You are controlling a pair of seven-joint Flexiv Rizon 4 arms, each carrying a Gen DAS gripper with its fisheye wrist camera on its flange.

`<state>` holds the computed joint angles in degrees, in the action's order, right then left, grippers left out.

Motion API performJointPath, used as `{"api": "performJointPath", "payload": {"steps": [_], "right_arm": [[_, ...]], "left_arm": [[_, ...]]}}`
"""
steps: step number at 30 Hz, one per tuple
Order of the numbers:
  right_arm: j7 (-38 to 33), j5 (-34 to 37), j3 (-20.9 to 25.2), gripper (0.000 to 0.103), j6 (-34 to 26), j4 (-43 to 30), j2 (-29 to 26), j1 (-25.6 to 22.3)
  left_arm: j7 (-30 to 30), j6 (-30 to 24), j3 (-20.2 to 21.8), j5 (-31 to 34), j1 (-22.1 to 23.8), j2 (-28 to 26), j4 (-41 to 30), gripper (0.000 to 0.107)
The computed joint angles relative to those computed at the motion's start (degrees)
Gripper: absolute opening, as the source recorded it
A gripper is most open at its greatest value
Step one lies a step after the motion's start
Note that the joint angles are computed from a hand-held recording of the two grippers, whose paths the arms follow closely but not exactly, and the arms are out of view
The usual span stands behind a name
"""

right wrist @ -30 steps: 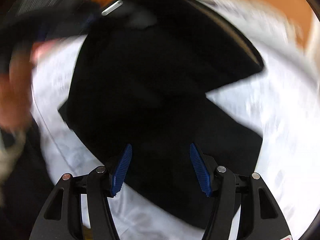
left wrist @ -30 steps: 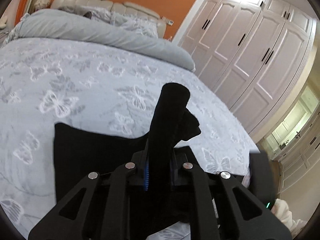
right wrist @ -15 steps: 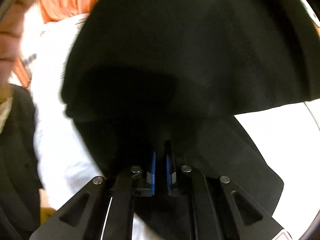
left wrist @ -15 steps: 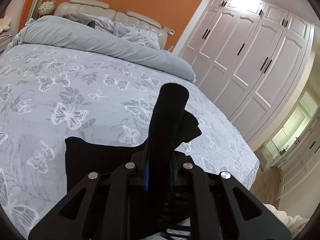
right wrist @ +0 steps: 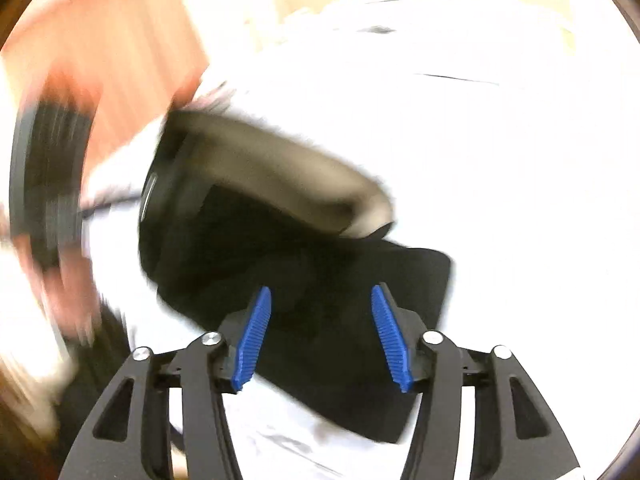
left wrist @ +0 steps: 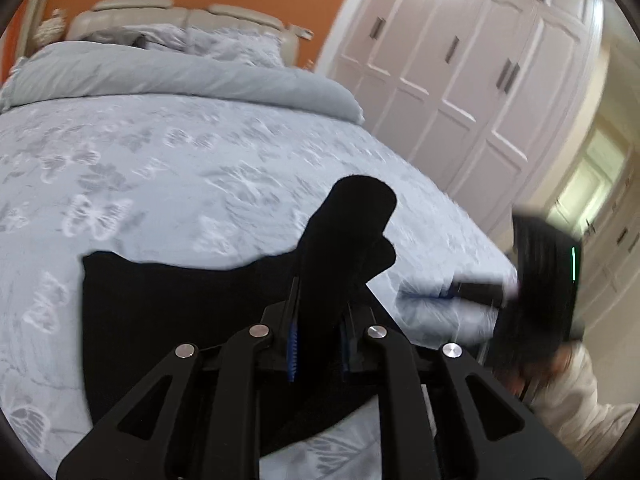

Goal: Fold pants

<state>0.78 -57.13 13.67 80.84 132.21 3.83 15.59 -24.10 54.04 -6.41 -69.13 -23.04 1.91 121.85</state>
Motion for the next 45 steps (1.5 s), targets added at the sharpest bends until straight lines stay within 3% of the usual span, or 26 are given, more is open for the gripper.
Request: {"api": "performJointPath", "payload": {"steps": [3,5,6,8,9,11,13,15,18,20,21,22,23,24,27,29,31,32,34,35,37,39,40,42,44,45], "right_arm": [[15.31,-6.65,-2.22,0.062,10.73,3.44,0.89,-6.8],[13.41,-0.84,-1.87,0.062,12.99,4.05,-1.07,-6.69],[7.63,7.66,-0.92,0.062,11.01,3.66,-1.97,-4.31],[-7.3,26.32,1.26,0.062,7.09,1.19,-3.85,0.05],[-14.99,35.65,2.51,0.063,6.37,-0.13,-4.9,1.58],[-26.4,49.3,4.53,0.063,7.33,-1.22,-6.47,3.21],[-40.09,65.48,8.87,0.066,6.78,-5.2,-8.77,2.11],[-44.67,73.62,10.58,0.074,9.3,-5.8,-9.27,3.68],[-43.6,74.37,9.24,0.077,5.92,-8.54,-11.02,4.7],[-37.9,67.76,5.13,0.081,4.9,-7.77,-11.27,8.28],[-33.33,62.17,2.08,0.076,5.69,-6.86,-11.46,10.7],[-26.03,52.83,-2.59,0.035,6.7,-4.94,-11.01,13.78],[-21.83,46.12,-5.54,0.015,7.29,-3.56,-10.34,15.78],[-19.18,42.44,-6.65,0.015,7.6,-3.31,-10.4,16.2],[-4.78,19.61,-12.87,0.008,8.9,-0.67,-5.44,16.78],[-1.49,12.99,-12.39,0.008,8.32,-0.16,-2.4,14.54],[-8.52,20.89,-10.47,0.01,-6.74,-0.65,-0.28,16.02],[-10.95,25.91,-9.32,0.02,-15.61,-1.82,-0.27,16.59],[-13.25,35.08,-8.69,0.02,-22.15,-2.61,-1.21,16.73],[-10.85,35.61,-7.86,0.02,-19.82,-1.4,0.35,15.83],[-4.34,25.91,-5.29,0.026,-9.73,2.7,3.02,10.94],[3.33,13.14,-2.96,0.078,-3.36,3.84,4.05,5.8],[4.0,11.15,-1.82,0.083,-1.04,3.39,3.59,4.46],[-3.14,18.37,-0.49,0.081,-2.31,1.28,1.07,6.6],[-11.94,28.51,1.28,0.054,-9.05,-2.2,-1.97,9.19],[-14.82,32.21,1.96,0.028,-13.06,-4.08,-3.41,10.11]], "left_arm": [[-4.08,-0.36,-1.3,7.44,-1.11,-1.11,2.0,0.03],[-9.02,0.05,-1.59,17.7,-1.14,-1.44,2.72,0.032],[-9.07,2.23,-2.54,20.55,-0.85,-0.47,4.15,0.033],[-4.76,3.84,-1.09,16.11,-2.73,1.66,6.09,0.045],[-2.97,2.01,-0.31,12.98,-2.99,2.62,6.4,0.072],[2.66,-5.06,2.17,1.53,-3.31,5.25,7.26,0.098],[6.77,-8.67,3.64,-5.84,-2.92,7.74,8.45,0.098],[9.03,-7.78,3.47,-5.93,-1.91,8.7,8.9,0.098],[9.17,1.44,1.5,-5.37,-1.83,8.03,9.36,0.098],[6.8,4.73,1.36,-2.77,-1.35,6.89,8.98,0.098],[6.89,6.58,1.24,-2.79,-1.52,6.42,8.81,0.098],[7.12,9.34,0.98,-2.95,-1.78,6.05,8.83,0.098],[7.51,13.2,0.55,-2.94,-2.13,5.6,8.9,0.098],[8.05,15.1,0.62,-3.34,-2.49,5.48,8.87,0.098],[10.01,18.63,1.16,-6.95,-3.38,5.34,8.67,0.098],[10.59,19.27,1.62,-8.88,-3.39,5.36,8.55,0.098],[10.05,20.36,1.64,-8.47,-3.0,4.7,8.65,0.098],[9.81,21.19,1.53,-8.05,-2.86,4.37,8.75,0.098],[8.14,24.84,1.14,-5.74,-2.44,2.87,9.0,0.098],[7.38,25.93,1.19,-4.44,-2.17,2.25,9.02,0.098],[3.63,27.76,1.62,-1.07,-1.05,1.24,8.86,0.098],[-1.35,26.45,2.46,1.18,0.58,0.49,8.13,0.098],[-2.91,25.64,2.67,1.33,1.14,0.32,7.82,0.098],[-6.61,25.47,2.77,3.36,2.3,-0.29,7.43,0.098],[-10.39,26.26,2.68,7.96,3.32,-0.81,7.47,0.098],[-13.07,27.44,2.63,11.68,3.92,-1.24,7.55,0.098]]}}
